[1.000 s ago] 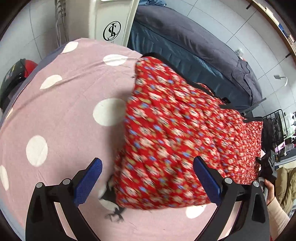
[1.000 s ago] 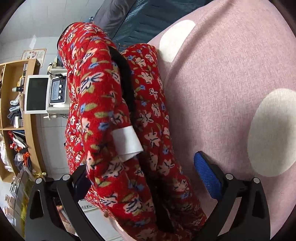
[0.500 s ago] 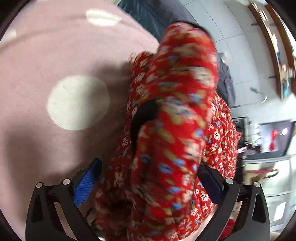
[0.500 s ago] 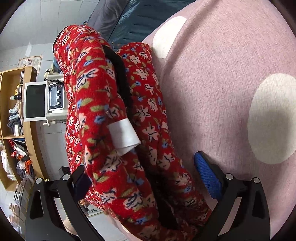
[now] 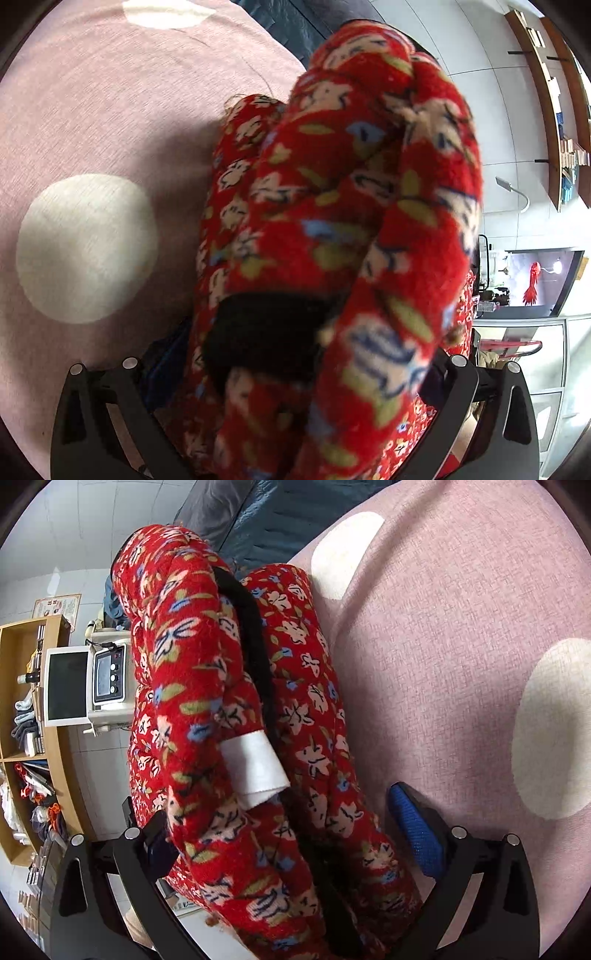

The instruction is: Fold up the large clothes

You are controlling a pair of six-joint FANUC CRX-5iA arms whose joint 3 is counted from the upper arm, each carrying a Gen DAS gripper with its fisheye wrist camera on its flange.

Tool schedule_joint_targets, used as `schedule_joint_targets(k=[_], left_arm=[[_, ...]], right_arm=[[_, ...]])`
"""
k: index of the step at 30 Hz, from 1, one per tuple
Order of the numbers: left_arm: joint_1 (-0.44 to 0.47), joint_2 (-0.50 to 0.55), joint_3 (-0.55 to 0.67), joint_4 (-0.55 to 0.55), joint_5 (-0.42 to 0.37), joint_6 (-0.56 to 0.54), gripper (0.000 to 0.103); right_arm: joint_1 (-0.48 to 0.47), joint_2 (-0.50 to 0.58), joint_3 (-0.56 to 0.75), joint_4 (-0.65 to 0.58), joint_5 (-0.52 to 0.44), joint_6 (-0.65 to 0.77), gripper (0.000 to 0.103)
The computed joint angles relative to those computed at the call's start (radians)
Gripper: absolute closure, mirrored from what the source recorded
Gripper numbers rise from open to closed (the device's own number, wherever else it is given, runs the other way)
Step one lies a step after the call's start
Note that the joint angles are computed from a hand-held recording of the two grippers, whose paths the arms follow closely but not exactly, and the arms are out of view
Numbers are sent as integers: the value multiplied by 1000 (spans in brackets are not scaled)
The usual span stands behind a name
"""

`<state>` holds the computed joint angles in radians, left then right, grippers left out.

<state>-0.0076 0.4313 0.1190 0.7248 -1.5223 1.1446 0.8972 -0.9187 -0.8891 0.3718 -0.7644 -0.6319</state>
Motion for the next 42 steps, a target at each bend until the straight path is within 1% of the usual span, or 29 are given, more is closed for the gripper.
schedule_joint_targets(k=[2, 3, 4, 5, 7, 8, 10, 13, 15, 18, 21, 22, 24, 27, 28, 29, 30, 32, 33, 35, 36, 37, 39, 40, 42], left_arm=[[-8, -9, -3, 3, 9, 4, 6], [-18, -14, -3, 8, 17, 16, 9], [-21, -23, -9, 11, 25, 24, 13], [-25, -37, -18, 14, 35, 35, 16], [-30, -61, -24, 11, 46, 45, 27], [-34, -75, -23, 11, 49, 43, 29], [-38, -94, -20, 15, 49, 30, 37], [-34, -135, -31, 58, 36, -13, 46], [-41, -153, -14, 71, 15, -35, 48], [-47, -197, -7, 91, -18, -75, 49], [-13, -249, -37, 148, -54, -84, 50], [24, -264, -44, 160, -76, -97, 50], [77, -318, -76, 172, -92, -104, 50], [229, -403, -122, 183, -147, -99, 50], [289, -440, -148, 186, -157, -91, 50], [330, -466, -167, 184, -150, -78, 50], [390, -493, -180, 178, -165, -76, 50], [534, -541, -195, 168, -200, -57, 50], [575, -557, -202, 162, -203, -53, 50], [699, -594, -219, 145, -213, -39, 50], [747, -607, -237, 144, -211, -34, 50], [789, -620, -261, 151, -204, -22, 50], [897, -606, -273, 173, -213, -14, 50], [931, -616, -297, 184, -197, -9, 50], [941, -655, -352, 192, -126, 14, 50]], right_arm=[[6, 15, 8, 19, -9, -16, 6], [16, 19, 9, 39, -16, -37, 16], [32, 17, 2, 78, -12, -85, 22], [53, 19, 2, 111, -29, -135, 26], [100, 21, 14, 167, -78, -199, 40], [119, 23, 27, 179, -106, -205, 44], [153, 27, 59, 190, -154, -195, 54], [199, 39, 114, 202, -214, -166, 59], [230, 54, 152, 210, -243, -145, 61], [275, 99, 237, 224, -287, -81, 63], [316, 164, 341, 219, -326, 18, 64], [317, 197, 392, 198, -340, 80, 64], [302, 260, 481, 147, -340, 199, 64], [250, 333, 572, 61, -292, 356, 64], [215, 368, 608, 12, -257, 435, 64], [182, 402, 643, -42, -224, 514, 64], [146, 439, 681, -102, -197, 596, 64], [56, 544, 791, -267, -155, 806, 64], [16, 600, 854, -352, -154, 913, 64], [-67, 749, 1023, -530, -187, 1134, 64], [-97, 820, 1110, -594, -226, 1213, 64], [-121, 907, 1207, -647, -242, 1309, 64], [-154, 1061, 1414, -695, -359, 1400, 64], [-160, 1147, 1518, -694, -378, 1434, 64], [-177, 1291, 1728, -715, -475, 1476, 64]])
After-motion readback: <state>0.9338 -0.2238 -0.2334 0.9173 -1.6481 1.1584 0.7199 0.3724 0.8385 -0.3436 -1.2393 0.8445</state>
